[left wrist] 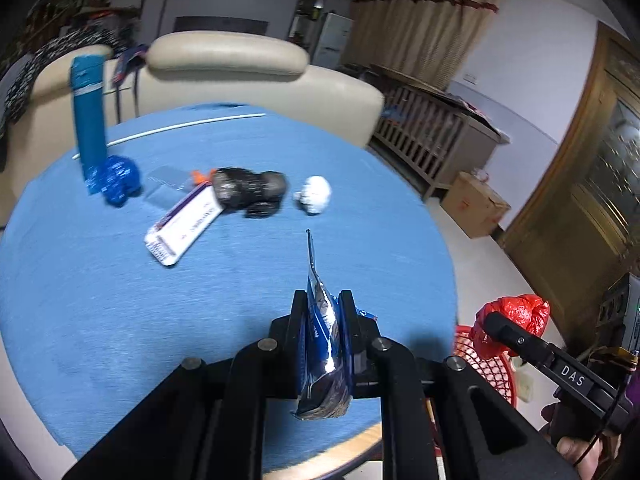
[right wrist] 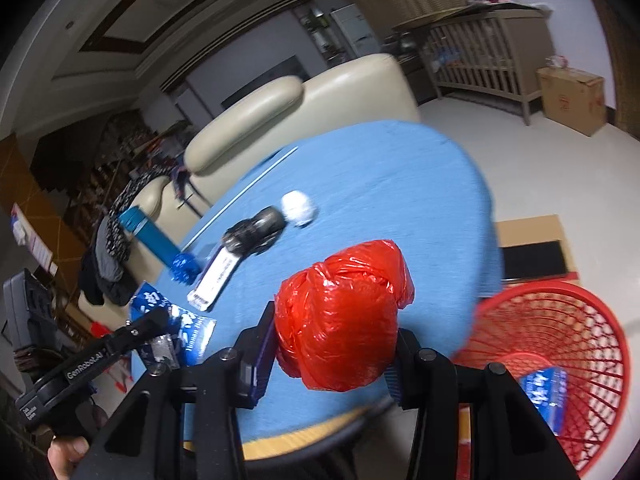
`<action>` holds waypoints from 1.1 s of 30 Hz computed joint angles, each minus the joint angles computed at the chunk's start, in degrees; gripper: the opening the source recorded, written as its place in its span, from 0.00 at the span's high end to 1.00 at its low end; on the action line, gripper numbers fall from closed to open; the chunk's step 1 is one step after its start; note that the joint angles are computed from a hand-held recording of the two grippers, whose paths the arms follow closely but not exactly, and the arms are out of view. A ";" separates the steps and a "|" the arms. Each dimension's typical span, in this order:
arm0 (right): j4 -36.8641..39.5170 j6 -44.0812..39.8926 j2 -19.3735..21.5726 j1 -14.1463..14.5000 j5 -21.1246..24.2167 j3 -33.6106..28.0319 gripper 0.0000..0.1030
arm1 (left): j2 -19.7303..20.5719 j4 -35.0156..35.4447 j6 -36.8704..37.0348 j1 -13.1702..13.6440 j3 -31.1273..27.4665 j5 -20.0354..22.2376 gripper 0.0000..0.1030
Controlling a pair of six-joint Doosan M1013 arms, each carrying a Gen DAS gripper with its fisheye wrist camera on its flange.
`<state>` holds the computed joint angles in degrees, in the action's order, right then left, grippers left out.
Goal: Collect trash
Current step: 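Carry the wrapper and red bag to the wastebasket and open the right tool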
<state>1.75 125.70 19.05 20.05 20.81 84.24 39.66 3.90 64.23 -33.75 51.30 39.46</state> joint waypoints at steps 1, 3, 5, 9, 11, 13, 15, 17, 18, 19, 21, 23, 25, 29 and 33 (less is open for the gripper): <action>-1.52 2.00 -0.76 -0.33 -0.53 1.15 0.53 | 0.21 -0.41 0.84 -0.27 -0.50 0.17 0.85; -4.39 5.54 -2.03 -0.91 -1.30 2.98 0.53 | 0.60 -1.81 3.02 -0.78 -1.43 0.24 0.85; -7.72 9.43 -3.40 -1.56 -1.87 4.79 0.53 | 1.12 -2.76 5.22 -1.41 -2.63 0.59 0.85; -14.68 17.34 -5.84 -2.79 -2.70 7.93 0.53 | 2.42 -5.31 10.55 -2.80 -5.52 1.57 0.85; -17.40 20.58 -6.82 -3.40 -2.97 9.23 0.53 | 3.16 -6.54 12.65 -3.36 -7.10 2.27 0.85; -19.61 23.15 -7.64 -3.85 -3.01 10.43 0.53 | 3.80 -7.57 14.47 -3.86 -8.47 2.97 0.85; -20.24 24.34 -8.06 -4.29 -2.99 11.25 0.53 | 4.62 -8.78 16.37 -4.36 -10.16 3.97 0.85; -20.30 25.11 -8.36 -4.73 -3.04 12.09 0.53 | 5.28 -9.32 17.82 -4.88 -11.42 4.78 0.85; -20.25 25.37 -8.38 -4.89 -2.98 12.38 0.53 | 5.60 -9.57 18.36 -5.11 -12.06 5.29 0.85; -19.86 25.32 -8.43 -5.09 -2.84 12.74 0.53 | 6.03 -9.79 18.99 -5.40 -12.85 5.90 0.85; -17.76 23.96 -8.43 -5.57 -2.64 13.37 0.53 | 6.89 -10.26 20.19 -5.89 -14.38 7.12 0.85; -17.26 24.09 -8.47 -5.81 -2.48 14.03 0.52 | 7.50 -10.38 20.93 -6.28 -15.41 8.04 0.85; -15.11 22.73 -8.43 -6.21 -2.18 14.75 0.52 | 8.30 -10.57 21.47 -6.66 -16.75 9.35 0.85; -10.21 19.39 -8.15 -6.91 -1.46 15.85 0.51 | 10.11 -10.73 21.94 -7.23 -19.71 11.99 0.85; -3.23 14.63 -7.42 -7.69 0.96 16.12 0.34 | 11.71 -10.78 22.30 -7.70 -22.25 14.19 0.85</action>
